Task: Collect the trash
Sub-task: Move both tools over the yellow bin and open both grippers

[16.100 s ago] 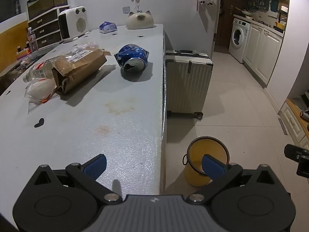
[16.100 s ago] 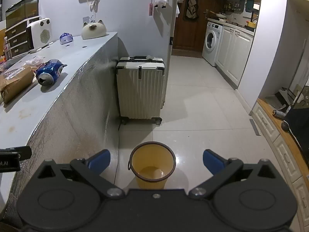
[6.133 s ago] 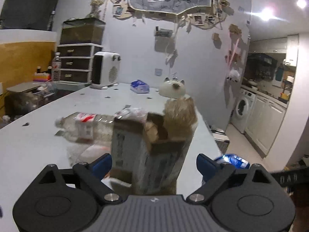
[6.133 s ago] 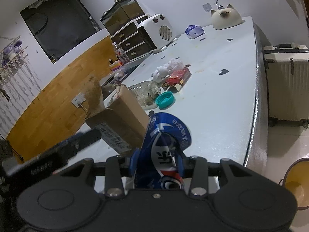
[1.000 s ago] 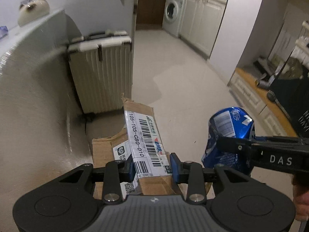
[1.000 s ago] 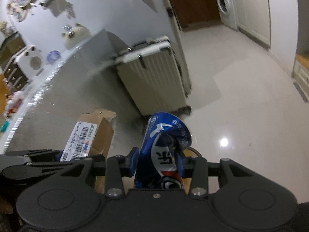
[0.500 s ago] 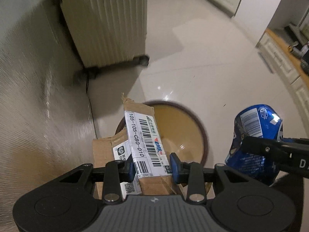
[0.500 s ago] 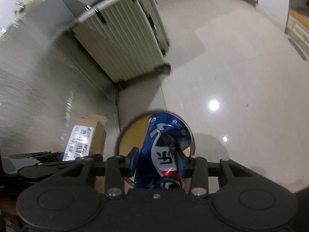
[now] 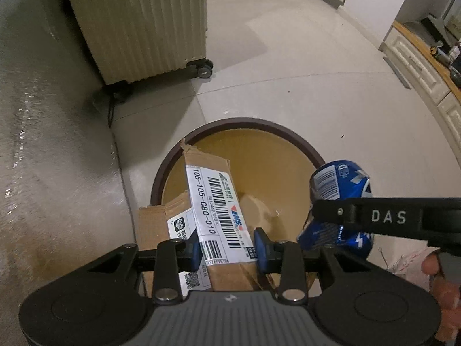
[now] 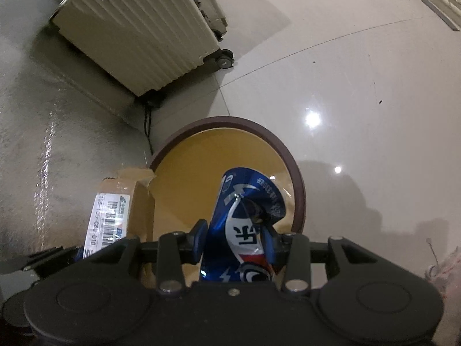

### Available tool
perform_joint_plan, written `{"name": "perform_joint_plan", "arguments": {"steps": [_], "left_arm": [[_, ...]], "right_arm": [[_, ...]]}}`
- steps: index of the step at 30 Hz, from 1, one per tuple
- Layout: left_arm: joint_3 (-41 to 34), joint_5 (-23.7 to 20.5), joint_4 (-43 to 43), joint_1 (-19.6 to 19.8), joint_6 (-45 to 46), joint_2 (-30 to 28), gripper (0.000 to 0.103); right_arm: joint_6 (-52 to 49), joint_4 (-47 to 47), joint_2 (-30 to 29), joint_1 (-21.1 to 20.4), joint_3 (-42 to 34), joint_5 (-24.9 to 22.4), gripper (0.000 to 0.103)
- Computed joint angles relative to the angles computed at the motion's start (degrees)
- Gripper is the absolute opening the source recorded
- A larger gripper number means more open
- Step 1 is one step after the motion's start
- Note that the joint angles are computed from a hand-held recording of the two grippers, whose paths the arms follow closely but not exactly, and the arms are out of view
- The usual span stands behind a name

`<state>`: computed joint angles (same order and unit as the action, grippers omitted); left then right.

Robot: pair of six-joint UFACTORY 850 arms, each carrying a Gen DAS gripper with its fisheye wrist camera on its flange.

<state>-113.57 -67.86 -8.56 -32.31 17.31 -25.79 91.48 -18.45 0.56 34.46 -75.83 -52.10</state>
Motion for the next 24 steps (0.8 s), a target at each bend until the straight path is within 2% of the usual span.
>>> {"name": "perform_joint_plan", "arguments": {"steps": [5,10,14,17,21,24], "left_arm": [[1.15,3.56,0.37,-0.16,0.59,-0.41,0.038],[1.6,5.76,-2.74,0.13,2.2,-0.6,0.038],[3.11,7.14,-2.73,0.31,1.08,-0.06,0.046],[3.41,6.31,-1.99,0.55,0.13,-0.21,0.05],[4.13,5.6,-0.55,0.72,0.35,-0.04,0.054],[4.6,4.69,-0.01,0.87,0.52,0.25,0.057]], "right_arm": [[0.34,-1.3,-0.24,-0.32,1.15,0.92,0.041],[-1.97,-0.85,-1.27,-0.96,1.16,2.6,0.041],[-1.24,-0.03,-1.57,-1.32,1.05,2.25,0.043],[-3.05,1.35,-2.05,-1.65,0.57,1.4,0.044],[-3.19,1.3,-1.62,-1.48,0.6,0.98,0.054],[-3.16,1.16,-1.16,-1.3,0.8,0.94,0.054]]}}
